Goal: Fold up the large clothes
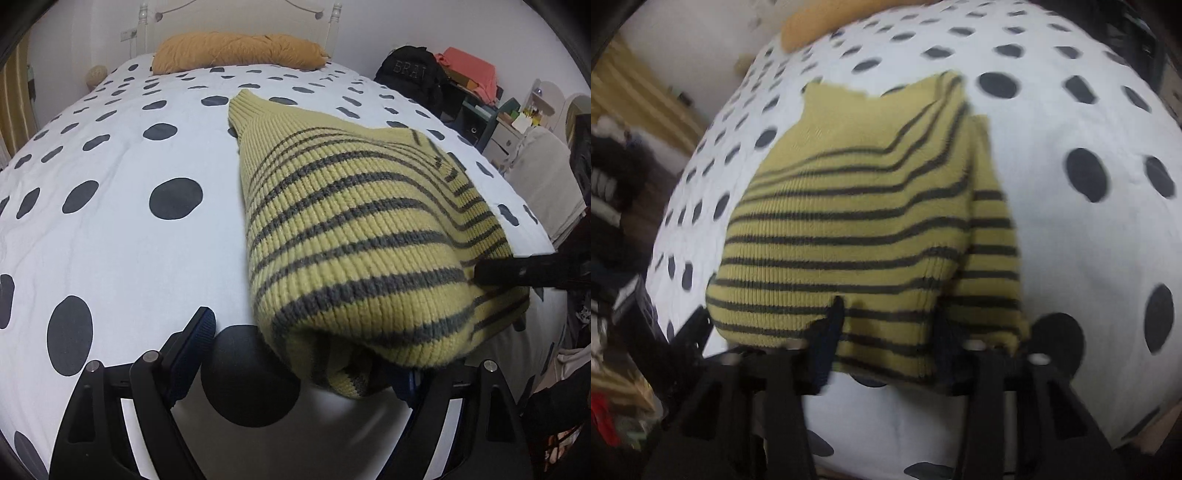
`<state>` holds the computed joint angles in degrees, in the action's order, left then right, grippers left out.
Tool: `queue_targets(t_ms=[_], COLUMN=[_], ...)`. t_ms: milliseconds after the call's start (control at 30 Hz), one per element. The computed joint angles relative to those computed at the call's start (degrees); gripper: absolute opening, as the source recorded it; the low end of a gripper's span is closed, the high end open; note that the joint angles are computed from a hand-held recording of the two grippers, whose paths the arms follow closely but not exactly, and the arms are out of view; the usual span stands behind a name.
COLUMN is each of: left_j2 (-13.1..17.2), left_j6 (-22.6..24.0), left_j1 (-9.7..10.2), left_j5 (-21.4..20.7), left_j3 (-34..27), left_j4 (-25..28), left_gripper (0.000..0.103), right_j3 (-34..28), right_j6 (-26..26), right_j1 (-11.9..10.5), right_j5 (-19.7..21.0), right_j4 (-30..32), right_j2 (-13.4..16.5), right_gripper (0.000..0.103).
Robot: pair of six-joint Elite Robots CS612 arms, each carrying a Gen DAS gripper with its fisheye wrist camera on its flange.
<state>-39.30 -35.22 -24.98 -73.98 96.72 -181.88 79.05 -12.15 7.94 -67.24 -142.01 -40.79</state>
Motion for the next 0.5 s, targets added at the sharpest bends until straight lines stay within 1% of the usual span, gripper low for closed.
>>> queue_targets(t_ms=[33,67,133,167,200,267,333,400,433,500], left_j2=[0.09,0.09,-0.04,-0.14,-0.27,-0.53,-0.80,-1.18,-1.43,-1.77], left_j6=[-0.68,-1.46,-3.49,-4.27,-5.06,-5.66,-5.34,-4.80,-5.36,-8.12], left_j1=[0.05,0.07,0.20,0.30,0.49,0.58,0.25,-0.45,-0.68,-0.47], left_j5=[0.31,0.60,1.09,0.97,0.45,-0.10,1.06,4.45,6.08,6.29], left_j3=[-0.33,-0.53,-0.55,-0.41,-0.38,-0.29,-0.22,0.19,0.59,1.41], left_j4=[1.31,2.57,3.92,3.93,4.08,4.09,4.37,5.12,5.57,6.56], left_gripper=[0.088,0.088,0.088,0.088,0.087,0.086,0.083,0.080,0.080,0.080], right_j3=[-0.83,-1.54,-1.48,-0.83,0.23,1.86,1.93,1.27,0.96,-0.12], right_j6=[-1.01,-1.84,-1.72,-2.03,-2.89,-5.15,-5.16,-5.15,-4.70,-4.53], right_j1=[0.71,1.29,1.95,2.36,2.96,3.87,3.81,3.75,3.64,3.30], right_j5=[-3.21,-5.64,-9.01,-11.49,-15.18,-21.00,-22.54,-24.44,-24.47,-23.77], right_j4=[0.93,1.80,0.21,-1.99,-5.33,-10.63,-10.46,-10.50,-10.03,-7.31], right_j2=[0.44,0.86,0.84,0.52,0.03,-0.71,-1.20,-0.90,-0.69,-0.07], right_gripper=[0.012,0.011,0.011,0.011,0.010,0.010,0.010,0.010,0.010,0.010])
